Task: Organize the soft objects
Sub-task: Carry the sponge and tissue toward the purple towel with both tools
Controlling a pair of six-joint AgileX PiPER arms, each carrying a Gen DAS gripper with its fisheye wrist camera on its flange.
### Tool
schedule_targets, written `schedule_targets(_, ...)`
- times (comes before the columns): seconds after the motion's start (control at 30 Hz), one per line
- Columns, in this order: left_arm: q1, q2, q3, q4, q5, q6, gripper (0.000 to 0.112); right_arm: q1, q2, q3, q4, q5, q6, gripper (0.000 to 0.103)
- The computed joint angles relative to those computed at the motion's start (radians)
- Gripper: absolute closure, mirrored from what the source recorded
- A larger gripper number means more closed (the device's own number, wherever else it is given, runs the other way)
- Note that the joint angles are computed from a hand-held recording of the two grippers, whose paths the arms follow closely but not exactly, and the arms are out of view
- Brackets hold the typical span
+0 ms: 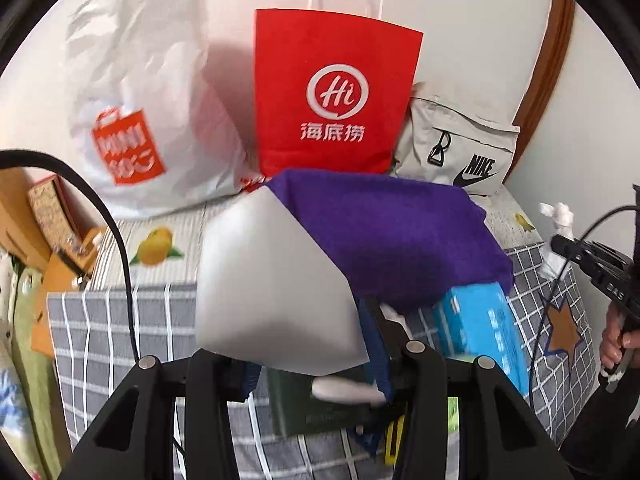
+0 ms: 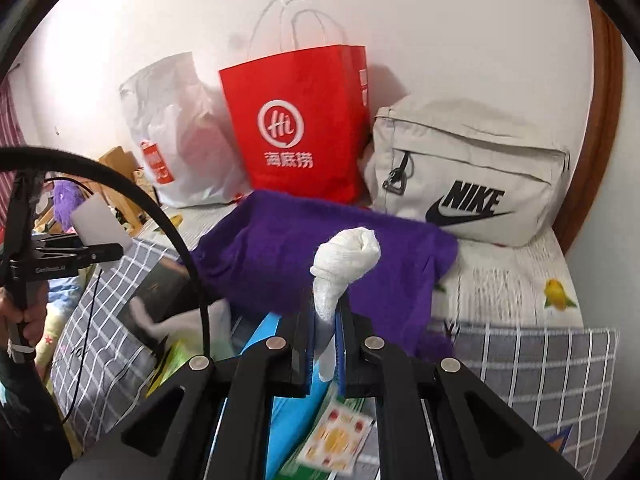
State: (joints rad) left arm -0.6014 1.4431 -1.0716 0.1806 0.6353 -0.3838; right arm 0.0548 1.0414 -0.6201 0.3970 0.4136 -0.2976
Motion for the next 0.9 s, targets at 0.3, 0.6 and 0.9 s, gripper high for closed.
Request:
schedule_targets(0.3,0.054,0.220,-0.228,-0.122,0.023,0.134,0.070,-0.091,0.451,-0.223,0.242,-0.059,-0.262,0.094)
schedule_targets(0.6,0.071,0.442,-0.489,-0.149,0.108,0.197,0.070,-0.118,0.772,-0.466,0.242,0.004,-0.258,0.094)
schedule_targets(0.9,0.046,0.642,-0.759,-0.148,0.252,0.197,0.070,-0.119,0.884,-0.540,0.102,-0.006,-0.122,0.092)
